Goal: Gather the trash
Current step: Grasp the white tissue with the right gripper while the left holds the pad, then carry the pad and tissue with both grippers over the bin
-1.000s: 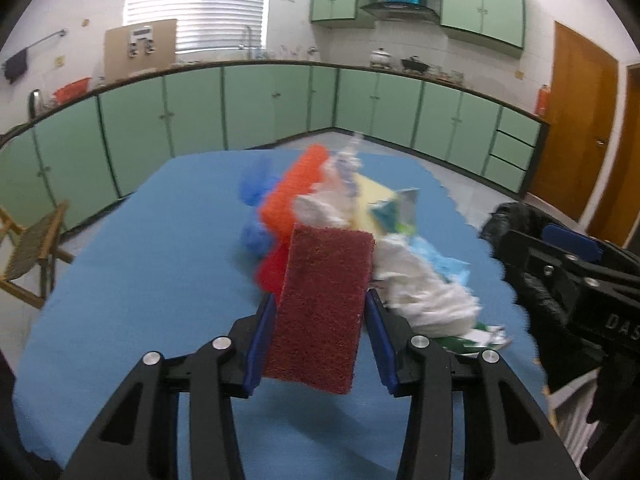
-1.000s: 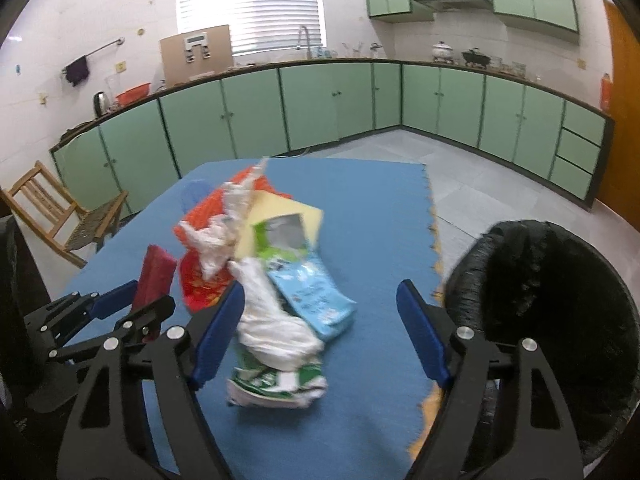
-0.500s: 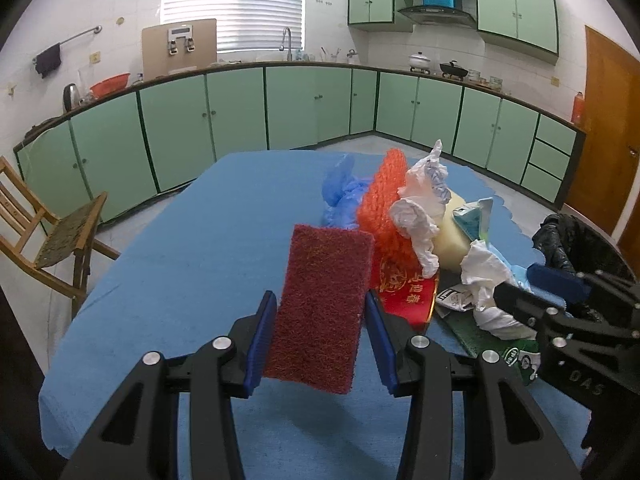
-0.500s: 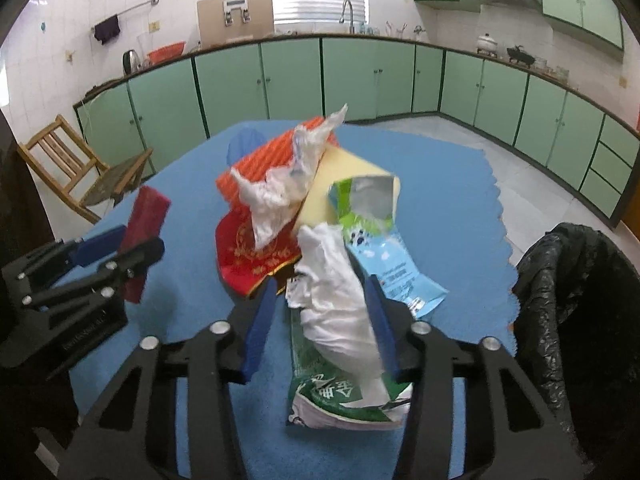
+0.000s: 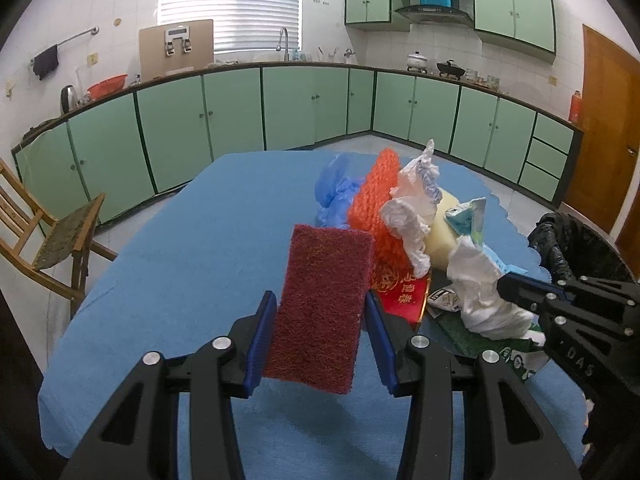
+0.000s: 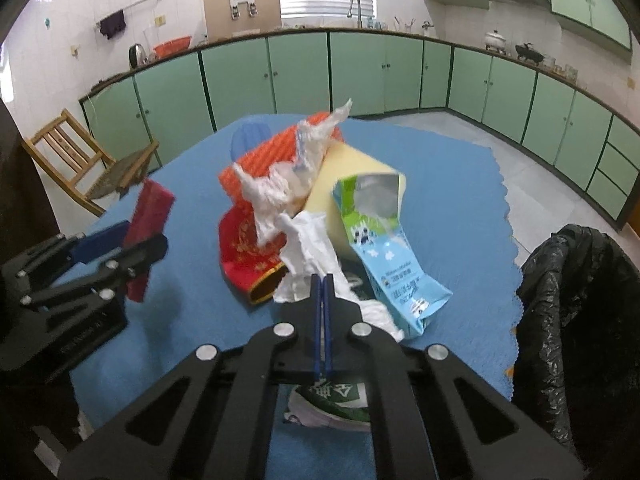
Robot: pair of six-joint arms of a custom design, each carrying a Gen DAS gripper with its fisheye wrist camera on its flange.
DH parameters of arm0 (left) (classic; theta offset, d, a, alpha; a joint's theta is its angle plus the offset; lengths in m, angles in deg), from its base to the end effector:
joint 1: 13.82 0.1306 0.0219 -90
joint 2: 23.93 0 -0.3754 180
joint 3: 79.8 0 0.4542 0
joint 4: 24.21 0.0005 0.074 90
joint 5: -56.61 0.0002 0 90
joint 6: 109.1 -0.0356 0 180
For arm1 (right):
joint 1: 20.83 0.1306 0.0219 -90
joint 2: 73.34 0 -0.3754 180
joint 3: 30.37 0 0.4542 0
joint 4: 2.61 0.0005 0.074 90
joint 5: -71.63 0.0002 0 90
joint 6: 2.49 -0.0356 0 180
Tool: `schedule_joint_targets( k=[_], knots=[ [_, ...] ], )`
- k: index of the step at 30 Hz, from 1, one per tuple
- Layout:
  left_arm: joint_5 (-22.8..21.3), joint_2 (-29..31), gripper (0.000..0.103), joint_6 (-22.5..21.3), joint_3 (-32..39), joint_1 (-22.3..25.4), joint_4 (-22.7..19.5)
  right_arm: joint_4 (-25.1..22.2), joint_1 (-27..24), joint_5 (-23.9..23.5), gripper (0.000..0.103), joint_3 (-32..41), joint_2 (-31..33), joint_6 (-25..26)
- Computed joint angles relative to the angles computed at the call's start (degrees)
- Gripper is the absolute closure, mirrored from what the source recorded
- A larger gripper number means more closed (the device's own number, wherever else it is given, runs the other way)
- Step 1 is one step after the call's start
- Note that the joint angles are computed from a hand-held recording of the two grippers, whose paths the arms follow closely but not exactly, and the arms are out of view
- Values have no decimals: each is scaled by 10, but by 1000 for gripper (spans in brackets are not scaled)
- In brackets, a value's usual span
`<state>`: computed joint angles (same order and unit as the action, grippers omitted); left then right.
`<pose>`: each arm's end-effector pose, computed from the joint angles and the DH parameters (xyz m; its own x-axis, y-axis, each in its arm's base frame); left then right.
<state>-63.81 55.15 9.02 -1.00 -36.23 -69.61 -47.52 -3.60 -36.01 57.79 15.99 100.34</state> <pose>0.4486 -0.1660 0.4219 -0.5842 -0.1987 -0.7869 -0.3102 0.9506 -0.0098 0.5188 0.1717 0.4188 -0.5635 -0.3963 -0.7248 -0.6238 0.7794 0.0588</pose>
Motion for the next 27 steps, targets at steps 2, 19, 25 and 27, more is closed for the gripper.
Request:
schedule_joint_targets(
  k=[2,19,25,27],
  knots=[
    [-4,0,58,-2,4,-3,0,2,-2,-8,103,2,-6,-3],
    [-26,18,58,-38,69,-34,21,36,-41,-48,103,36,-42,-38],
    [-7,51,58,-53,109,-46,38,44,-72,-46,103,48,-42,-42],
    [0,64,58,-59,123,-49,45,46,-83,-43,103,50,-41,-41]
  ],
)
